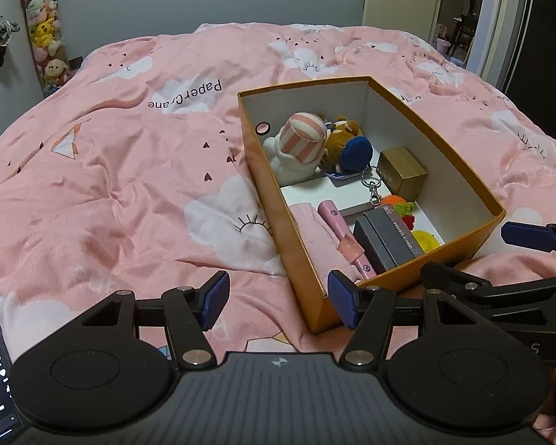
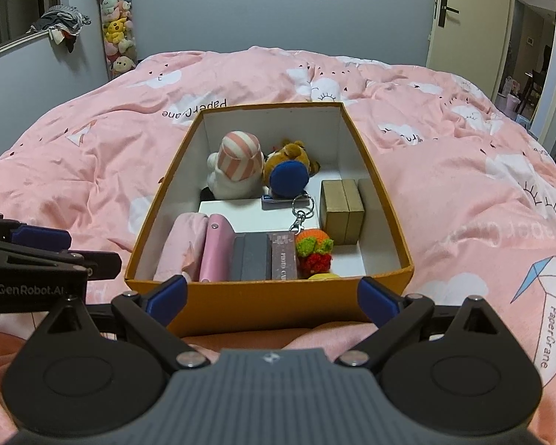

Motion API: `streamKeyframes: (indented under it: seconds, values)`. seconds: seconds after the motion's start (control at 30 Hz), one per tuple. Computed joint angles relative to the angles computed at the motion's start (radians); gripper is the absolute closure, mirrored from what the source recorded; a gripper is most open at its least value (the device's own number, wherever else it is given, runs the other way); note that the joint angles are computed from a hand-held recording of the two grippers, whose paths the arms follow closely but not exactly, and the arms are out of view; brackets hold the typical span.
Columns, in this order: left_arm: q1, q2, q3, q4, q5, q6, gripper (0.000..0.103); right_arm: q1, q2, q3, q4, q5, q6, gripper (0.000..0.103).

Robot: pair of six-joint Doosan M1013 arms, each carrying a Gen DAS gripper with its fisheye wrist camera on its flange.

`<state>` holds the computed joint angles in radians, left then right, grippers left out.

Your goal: Organize objects

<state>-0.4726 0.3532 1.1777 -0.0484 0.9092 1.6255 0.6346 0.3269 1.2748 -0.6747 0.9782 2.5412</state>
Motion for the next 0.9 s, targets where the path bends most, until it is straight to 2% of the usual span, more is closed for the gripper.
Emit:
streamKeyframes:
  seconds: [0.9]
  values:
    - [-0.003,-0.001,-0.001,0.005,0.003,-0.003,0.032,-0.002,0.006,-0.006,0.024,0.009,-0.018,0.005]
